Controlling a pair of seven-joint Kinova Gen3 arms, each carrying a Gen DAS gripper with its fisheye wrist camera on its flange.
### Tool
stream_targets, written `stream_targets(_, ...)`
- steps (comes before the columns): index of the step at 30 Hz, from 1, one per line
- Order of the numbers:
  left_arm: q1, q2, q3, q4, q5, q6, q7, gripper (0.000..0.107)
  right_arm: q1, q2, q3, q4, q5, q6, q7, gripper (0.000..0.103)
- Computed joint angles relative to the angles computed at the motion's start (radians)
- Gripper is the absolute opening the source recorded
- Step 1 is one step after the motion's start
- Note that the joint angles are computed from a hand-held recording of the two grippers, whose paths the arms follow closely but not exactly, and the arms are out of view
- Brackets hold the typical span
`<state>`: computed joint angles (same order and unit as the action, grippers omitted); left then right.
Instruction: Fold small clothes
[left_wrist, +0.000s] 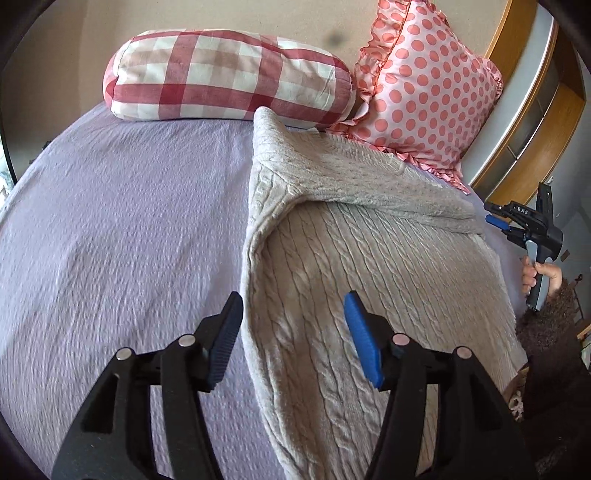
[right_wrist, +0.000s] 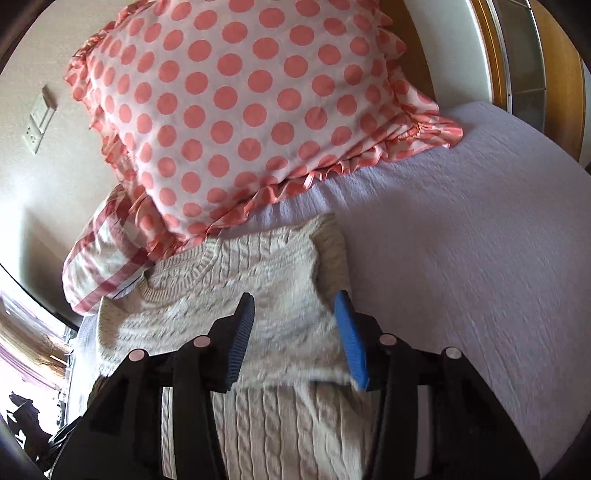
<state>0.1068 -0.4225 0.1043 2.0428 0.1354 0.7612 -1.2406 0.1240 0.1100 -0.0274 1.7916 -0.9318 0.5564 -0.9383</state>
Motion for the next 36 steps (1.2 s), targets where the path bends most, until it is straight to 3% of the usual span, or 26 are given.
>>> stream_targets(8,0.035,-0.141,0.002,0.110,0.076,0.027,0.032,0.059,0.045,-0.151,0.118,0.248,-0.089,0.191,0.214,0.047)
stream_targets(13,-0.011,-0.265,0.092,0.142,0.070,0.082,0.139,0.059,0.054,-0.224,0.212,0.400,-0.190,0.298,0.400,0.045)
stream_targets(15,-0.018,-0.304,0.121,0.145,0.069,0.106,0.174,0.059,0.063,-0.231,0.246,0.439,-0.211,0.374,0.472,0.039)
stream_targets(18,-0.019,-0.346,0.157,0.155,0.078,0.115,0.215,0.057,0.086,-0.236,0.271,0.497,-0.232,0.446,0.569,0.017)
stream_targets(19,-0.014,-0.352,0.159,0.163,0.087,0.107,0.223,0.050,0.094,-0.236,0.275,0.514,-0.241,0.462,0.591,0.010)
stream_targets(21,-0.009,-0.362,0.157,0.183,0.106,0.083,0.244,0.027,0.121,-0.230,0.294,0.546,-0.273,0.499,0.643,0.009)
stream_targets(23,0.039,-0.347,0.103,0.221,0.150,0.033,0.233,0.009,0.148,-0.224,0.303,0.566,-0.304,0.533,0.682,0.009)
stream_targets(28,0.110,-0.334,0.017,0.236,0.175,-0.043,0.183,0.007,0.214,-0.212,0.331,0.553,-0.416,0.689,0.759,0.008)
stream_targets(31,0.157,-0.314,-0.073,0.198,0.177,-0.094,0.113,0.007,0.236,-0.181,0.319,0.491,-0.506,0.777,0.753,0.008)
stream_targets(34,0.217,-0.221,-0.207,0.115,0.188,-0.149,0.022,0.007,0.211,-0.140,0.260,0.374,-0.606,0.751,0.672,0.008)
stream_targets(36,0.254,-0.128,-0.299,0.054,0.219,-0.211,-0.056,0.007,0.125,-0.094,0.263,0.282,-0.675,0.678,0.618,0.008)
